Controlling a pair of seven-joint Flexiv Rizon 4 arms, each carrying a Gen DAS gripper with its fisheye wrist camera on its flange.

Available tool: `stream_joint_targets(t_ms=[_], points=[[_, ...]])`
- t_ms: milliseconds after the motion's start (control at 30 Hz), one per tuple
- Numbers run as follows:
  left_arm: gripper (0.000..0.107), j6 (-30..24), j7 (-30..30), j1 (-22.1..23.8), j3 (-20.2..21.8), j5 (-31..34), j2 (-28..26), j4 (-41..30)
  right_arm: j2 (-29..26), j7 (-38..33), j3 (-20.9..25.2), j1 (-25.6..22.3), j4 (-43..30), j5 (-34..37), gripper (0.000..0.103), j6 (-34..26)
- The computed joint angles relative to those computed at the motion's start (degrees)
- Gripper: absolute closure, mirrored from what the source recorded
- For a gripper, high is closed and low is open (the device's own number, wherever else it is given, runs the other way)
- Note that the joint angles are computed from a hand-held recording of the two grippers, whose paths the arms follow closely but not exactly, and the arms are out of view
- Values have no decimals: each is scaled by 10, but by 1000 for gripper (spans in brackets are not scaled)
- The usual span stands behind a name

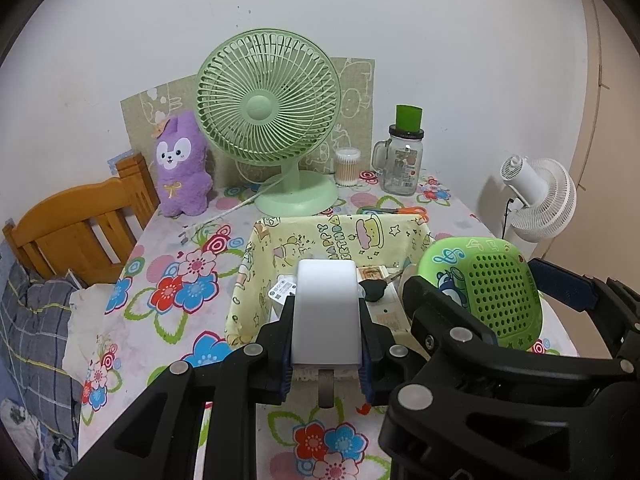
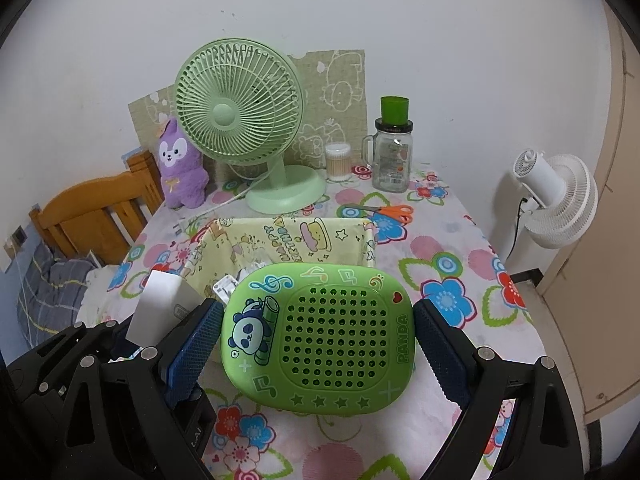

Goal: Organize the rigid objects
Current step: 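Lower the charger into the box while the right gripper lowers the speaker inside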

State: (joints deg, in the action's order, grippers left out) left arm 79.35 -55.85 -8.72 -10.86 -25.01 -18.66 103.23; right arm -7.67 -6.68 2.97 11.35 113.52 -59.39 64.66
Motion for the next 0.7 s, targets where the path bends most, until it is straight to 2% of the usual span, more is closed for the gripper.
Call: stream_joint_targets(t_ms=[700], points=[[82,-52,-55,-17,22,61,-81,-111,-64,-50,-33,2,-52,54,8,31]])
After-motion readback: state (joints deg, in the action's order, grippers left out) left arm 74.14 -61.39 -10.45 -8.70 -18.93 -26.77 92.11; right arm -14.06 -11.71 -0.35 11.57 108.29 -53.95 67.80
